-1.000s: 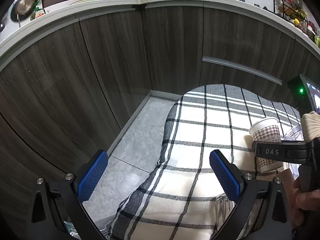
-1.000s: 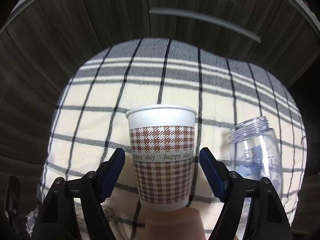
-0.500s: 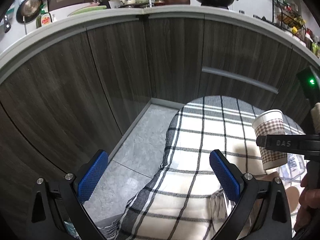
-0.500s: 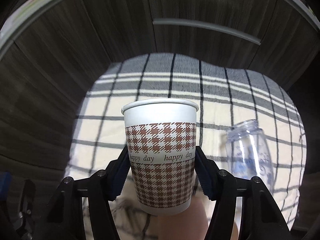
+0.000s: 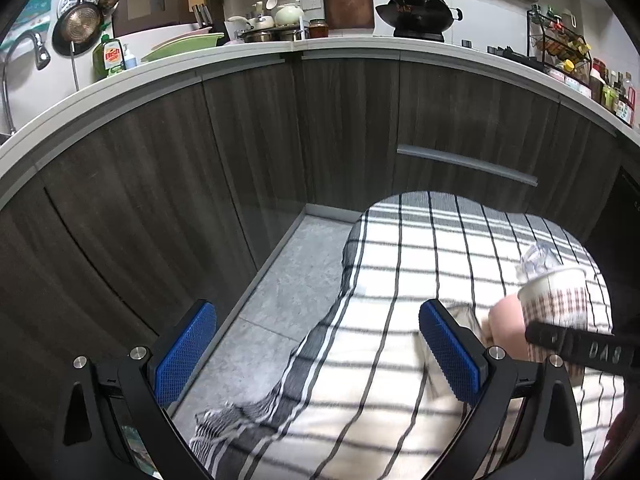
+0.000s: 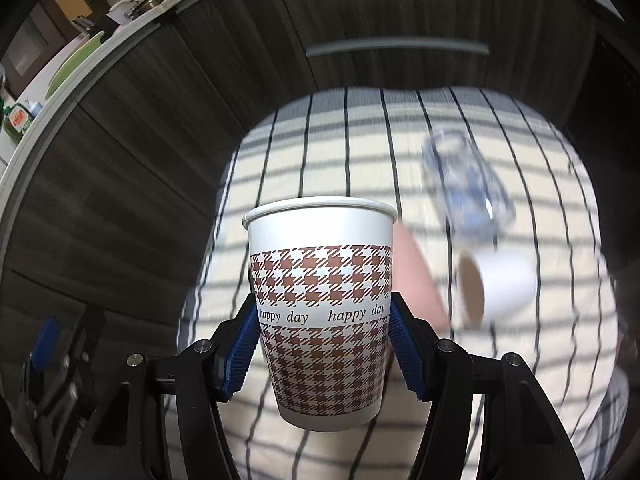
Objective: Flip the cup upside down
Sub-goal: 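Lift the paper cup with the right gripper and pass it toward the left gripper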
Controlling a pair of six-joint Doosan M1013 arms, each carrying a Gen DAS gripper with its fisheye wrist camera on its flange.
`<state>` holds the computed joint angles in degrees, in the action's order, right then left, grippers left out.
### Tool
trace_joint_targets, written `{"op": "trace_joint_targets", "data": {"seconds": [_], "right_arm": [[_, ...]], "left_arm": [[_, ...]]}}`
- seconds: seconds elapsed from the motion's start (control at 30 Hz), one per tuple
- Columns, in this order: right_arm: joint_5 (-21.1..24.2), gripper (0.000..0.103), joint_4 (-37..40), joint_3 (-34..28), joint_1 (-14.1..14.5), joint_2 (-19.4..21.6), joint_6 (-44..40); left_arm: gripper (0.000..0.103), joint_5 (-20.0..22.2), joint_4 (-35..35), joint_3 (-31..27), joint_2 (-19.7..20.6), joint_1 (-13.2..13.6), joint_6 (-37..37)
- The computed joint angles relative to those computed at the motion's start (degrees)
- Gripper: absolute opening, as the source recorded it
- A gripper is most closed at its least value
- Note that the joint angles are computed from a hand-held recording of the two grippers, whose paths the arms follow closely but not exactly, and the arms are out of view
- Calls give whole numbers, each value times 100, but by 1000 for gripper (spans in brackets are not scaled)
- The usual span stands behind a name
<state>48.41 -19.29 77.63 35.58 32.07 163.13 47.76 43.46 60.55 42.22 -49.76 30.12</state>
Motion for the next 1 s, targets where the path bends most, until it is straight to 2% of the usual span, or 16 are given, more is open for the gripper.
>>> {"op": "trace_joint_targets", "data": {"seconds": [0.3, 0.43, 0.8, 0.83, 0.93, 1.0], "right_arm": [[-252, 61, 497, 471, 199, -17, 331], [-359, 62, 493, 544, 293, 53, 487], [-355, 62, 728, 532, 300, 313, 599], [-361, 64, 734, 534, 300, 308, 591], [-391, 80, 618, 587, 311, 249, 693], [-380, 80, 545, 601, 318, 198, 738]], "left_arm": [[103, -193, 312, 695, -294, -106, -387], [103, -263, 508, 937, -372, -122, -618], [103, -369, 421, 1169, -438, -101, -724], [103, -385, 444, 1183, -448, -106, -745], [103, -413, 475, 1199, -469, -123, -745], [103, -429, 511, 1206, -482, -139, -770]]}}
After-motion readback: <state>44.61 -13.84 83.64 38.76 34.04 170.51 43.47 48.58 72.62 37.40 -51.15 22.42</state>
